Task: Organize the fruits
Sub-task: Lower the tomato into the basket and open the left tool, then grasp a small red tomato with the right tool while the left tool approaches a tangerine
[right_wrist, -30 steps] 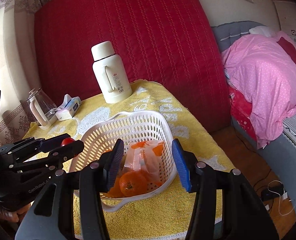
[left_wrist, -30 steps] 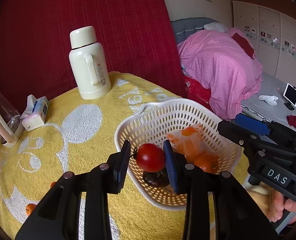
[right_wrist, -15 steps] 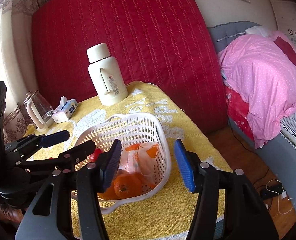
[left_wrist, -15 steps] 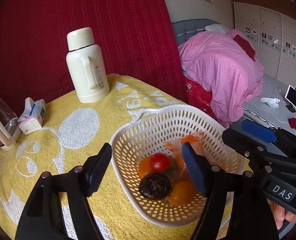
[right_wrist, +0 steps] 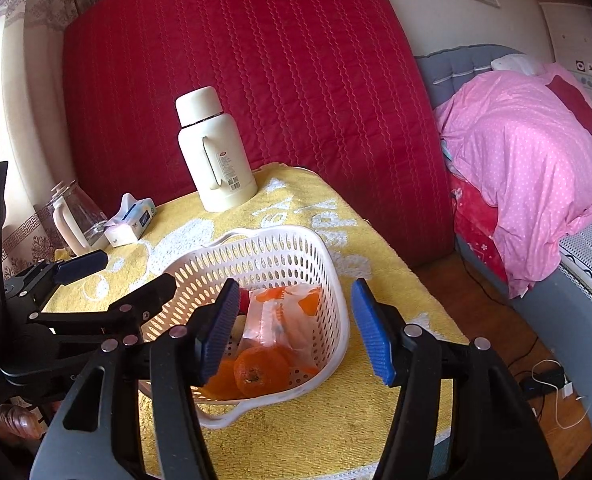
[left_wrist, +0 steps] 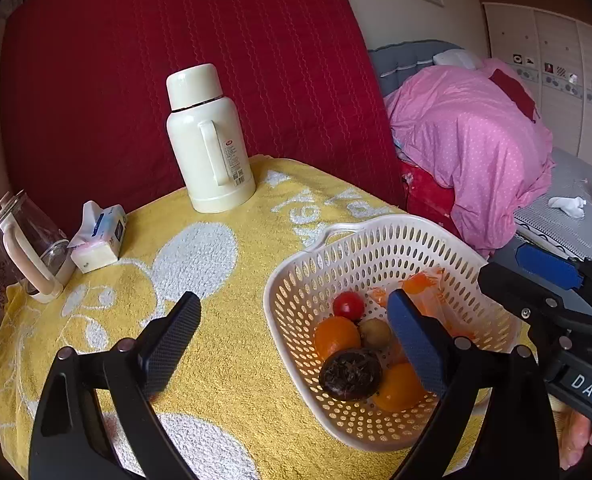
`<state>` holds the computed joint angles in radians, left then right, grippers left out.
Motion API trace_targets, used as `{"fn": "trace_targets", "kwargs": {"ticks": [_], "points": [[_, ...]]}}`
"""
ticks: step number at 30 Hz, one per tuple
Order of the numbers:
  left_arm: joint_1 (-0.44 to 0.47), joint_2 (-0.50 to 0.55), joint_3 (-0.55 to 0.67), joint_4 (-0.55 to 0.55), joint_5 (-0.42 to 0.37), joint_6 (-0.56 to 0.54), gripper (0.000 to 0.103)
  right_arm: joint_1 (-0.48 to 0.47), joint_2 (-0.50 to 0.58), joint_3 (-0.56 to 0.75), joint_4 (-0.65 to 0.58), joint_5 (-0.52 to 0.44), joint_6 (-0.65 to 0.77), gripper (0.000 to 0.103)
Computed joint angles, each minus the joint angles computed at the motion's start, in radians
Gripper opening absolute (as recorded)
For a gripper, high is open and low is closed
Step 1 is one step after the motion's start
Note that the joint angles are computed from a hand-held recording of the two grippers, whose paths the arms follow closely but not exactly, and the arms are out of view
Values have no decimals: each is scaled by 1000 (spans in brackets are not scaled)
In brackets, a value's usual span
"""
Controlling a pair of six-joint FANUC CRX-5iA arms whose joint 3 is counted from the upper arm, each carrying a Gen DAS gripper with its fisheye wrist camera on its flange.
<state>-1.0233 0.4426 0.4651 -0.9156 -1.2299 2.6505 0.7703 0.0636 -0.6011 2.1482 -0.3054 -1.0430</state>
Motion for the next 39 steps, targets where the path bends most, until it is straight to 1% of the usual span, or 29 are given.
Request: {"fn": "trace_targets", "kwargs": {"ticks": [1, 8, 14, 17, 19, 27, 39], "points": [[1, 0, 0, 2, -4, -1, 98, 0, 0, 0, 0, 0, 0, 60], [-6, -8, -5, -5, -25, 15, 98, 23, 0, 2, -34, -21, 21, 61], [-35, 19, 30, -56, -115, 3, 98, 46, -1, 2, -72, -34, 51, 62], [-45, 15, 23, -67, -130, 3, 98, 60, 0, 6, -85, -41, 68, 66], [-49, 9, 15, -73, -141, 15, 98, 73, 2, 13, -100, -48, 90, 66], [-55, -48, -61, -86, -171, 91, 98, 130, 31, 53, -162, -71, 169, 66], [-50, -153, -205, -79, -222, 225, 98, 204, 114, 160, -237, -46, 297, 66]]}}
